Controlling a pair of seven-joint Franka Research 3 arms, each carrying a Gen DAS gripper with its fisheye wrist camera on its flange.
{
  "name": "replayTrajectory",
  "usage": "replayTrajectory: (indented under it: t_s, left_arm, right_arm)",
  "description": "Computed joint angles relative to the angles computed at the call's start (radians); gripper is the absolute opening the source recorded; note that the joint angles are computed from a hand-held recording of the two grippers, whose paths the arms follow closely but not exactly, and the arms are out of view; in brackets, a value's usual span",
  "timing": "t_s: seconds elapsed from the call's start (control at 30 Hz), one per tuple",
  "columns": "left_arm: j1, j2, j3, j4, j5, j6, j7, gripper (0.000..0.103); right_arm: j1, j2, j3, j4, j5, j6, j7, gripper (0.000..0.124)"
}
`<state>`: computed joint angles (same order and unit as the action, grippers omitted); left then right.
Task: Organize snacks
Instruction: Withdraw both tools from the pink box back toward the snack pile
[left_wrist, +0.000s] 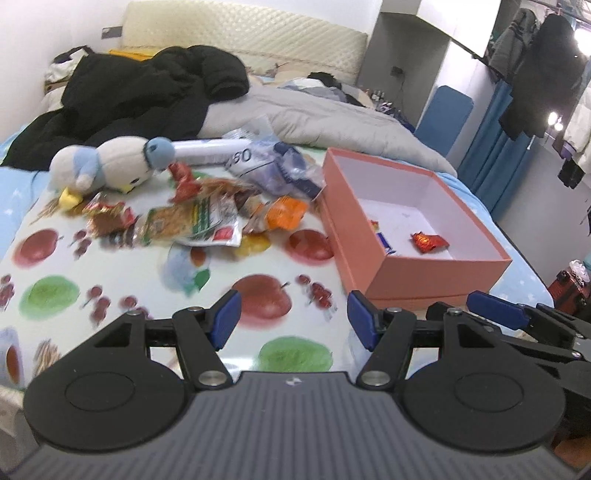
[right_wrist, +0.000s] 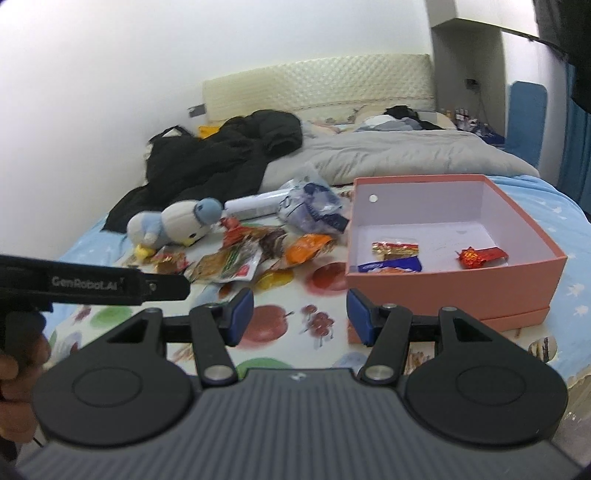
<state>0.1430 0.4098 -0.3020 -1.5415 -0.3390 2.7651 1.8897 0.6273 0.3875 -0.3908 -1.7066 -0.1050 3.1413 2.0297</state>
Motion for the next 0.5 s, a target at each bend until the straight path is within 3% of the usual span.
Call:
replayTrajectory:
  t_s: [0.23, 0.5]
  left_arm:
    - [-0.006, 0.005, 0.037, -0.02, 0.028, -0.014, -0.079, 0.069]
    - [-0.011, 0.118, 0.058, 0.126, 0.111, -0.033, -0.151, 0.069]
  right_arm:
    - [-0.076, 0.0, 0.112, 0.01, 0.028, -0.032, -0.065, 0.058]
    - [-0.153, 0.086, 0.2, 0.134, 0.064, -0.067, -0.157, 0.058]
